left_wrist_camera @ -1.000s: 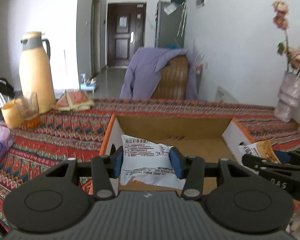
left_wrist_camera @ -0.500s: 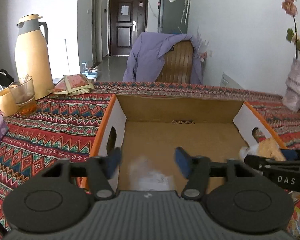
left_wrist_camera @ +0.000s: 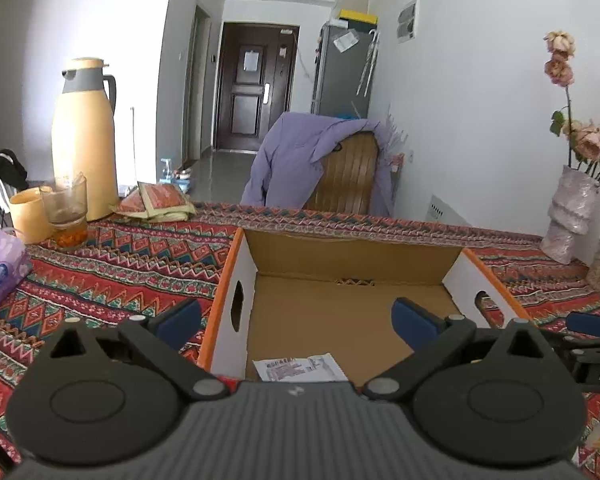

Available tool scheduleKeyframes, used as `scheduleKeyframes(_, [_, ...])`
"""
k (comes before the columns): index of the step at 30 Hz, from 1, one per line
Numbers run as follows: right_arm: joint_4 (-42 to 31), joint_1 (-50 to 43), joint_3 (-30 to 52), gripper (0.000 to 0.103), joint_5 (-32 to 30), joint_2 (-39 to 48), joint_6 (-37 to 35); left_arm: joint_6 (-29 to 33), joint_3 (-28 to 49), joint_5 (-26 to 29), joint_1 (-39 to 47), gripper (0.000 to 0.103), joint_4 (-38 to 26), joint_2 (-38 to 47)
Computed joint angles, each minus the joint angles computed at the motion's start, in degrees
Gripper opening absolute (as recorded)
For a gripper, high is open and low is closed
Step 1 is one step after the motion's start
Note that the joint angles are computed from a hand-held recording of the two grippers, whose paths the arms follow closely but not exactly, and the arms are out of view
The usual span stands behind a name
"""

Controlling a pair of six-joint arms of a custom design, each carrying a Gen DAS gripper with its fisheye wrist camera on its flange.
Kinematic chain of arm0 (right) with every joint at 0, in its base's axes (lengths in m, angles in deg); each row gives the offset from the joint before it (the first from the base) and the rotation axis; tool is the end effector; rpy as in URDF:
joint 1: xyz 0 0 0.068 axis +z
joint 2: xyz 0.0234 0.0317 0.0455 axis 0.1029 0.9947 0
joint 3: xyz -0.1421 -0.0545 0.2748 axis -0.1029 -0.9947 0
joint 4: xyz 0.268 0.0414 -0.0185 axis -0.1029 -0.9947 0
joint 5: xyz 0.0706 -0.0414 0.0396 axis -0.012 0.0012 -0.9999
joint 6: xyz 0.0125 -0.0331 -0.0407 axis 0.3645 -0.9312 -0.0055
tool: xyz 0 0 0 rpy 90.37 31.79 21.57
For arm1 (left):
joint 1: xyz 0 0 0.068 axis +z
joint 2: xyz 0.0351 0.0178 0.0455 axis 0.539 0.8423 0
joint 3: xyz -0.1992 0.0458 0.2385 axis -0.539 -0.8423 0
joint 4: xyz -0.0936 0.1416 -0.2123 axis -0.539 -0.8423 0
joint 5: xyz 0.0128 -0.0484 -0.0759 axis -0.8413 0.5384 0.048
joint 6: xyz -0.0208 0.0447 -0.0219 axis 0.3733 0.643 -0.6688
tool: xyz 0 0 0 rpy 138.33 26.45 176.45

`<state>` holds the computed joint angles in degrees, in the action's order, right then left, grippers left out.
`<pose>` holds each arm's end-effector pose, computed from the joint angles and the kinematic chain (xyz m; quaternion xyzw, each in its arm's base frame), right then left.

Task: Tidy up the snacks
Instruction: 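Withdraw both tools from the box back over the snack heap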

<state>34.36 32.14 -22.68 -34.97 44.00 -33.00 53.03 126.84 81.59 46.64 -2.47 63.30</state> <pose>0.2662 0.1127 0.0998 0.1113 0.8536 0.0139 0.5087 0.3499 0.0671 0.1046 0.1299 0.8377 -0.1387 0.5119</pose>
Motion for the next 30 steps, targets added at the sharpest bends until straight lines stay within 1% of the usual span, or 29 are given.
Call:
scheduleKeyframes(6, [3.8,5.7,-4.8,0.103,5.7,-2.5,1.2,1.0,-5.4,4.9,3.6,0.103,3.8,-2.1])
scheduleKeyframes(11, [6.0,12.0,-8.1,0.103,11.4,-3.4,2.8,3.5,-9.5,9.2,7.0,0.103,6.3,-2.8])
scheduleKeyframes(15, [7.3,16.4,-10.4,0.103,14.8,-3.4,5.2,5.8,-12.0,12.5,9.9,0.103,7.6,-3.2])
scheduleKeyframes(21, [6.8,22.7,-12.4,0.103,19.6,-2.9,10.0,10.5,-13.4,17.0,13.9,0.103,4.8,-3.3])
scheduleKeyframes(26, [4.2,27.4,-12.9,0.103,23.2,-1.8,15.0,14.8,-14.3,19.2,17.0,0.103,3.8,-1.9])
scheduleKeyframes(30, [2.6,29.8,-13.2,0.103,24.1,-0.4,19.0,18.1,-13.8,20.3,18.9,0.103,0.7,-0.9])
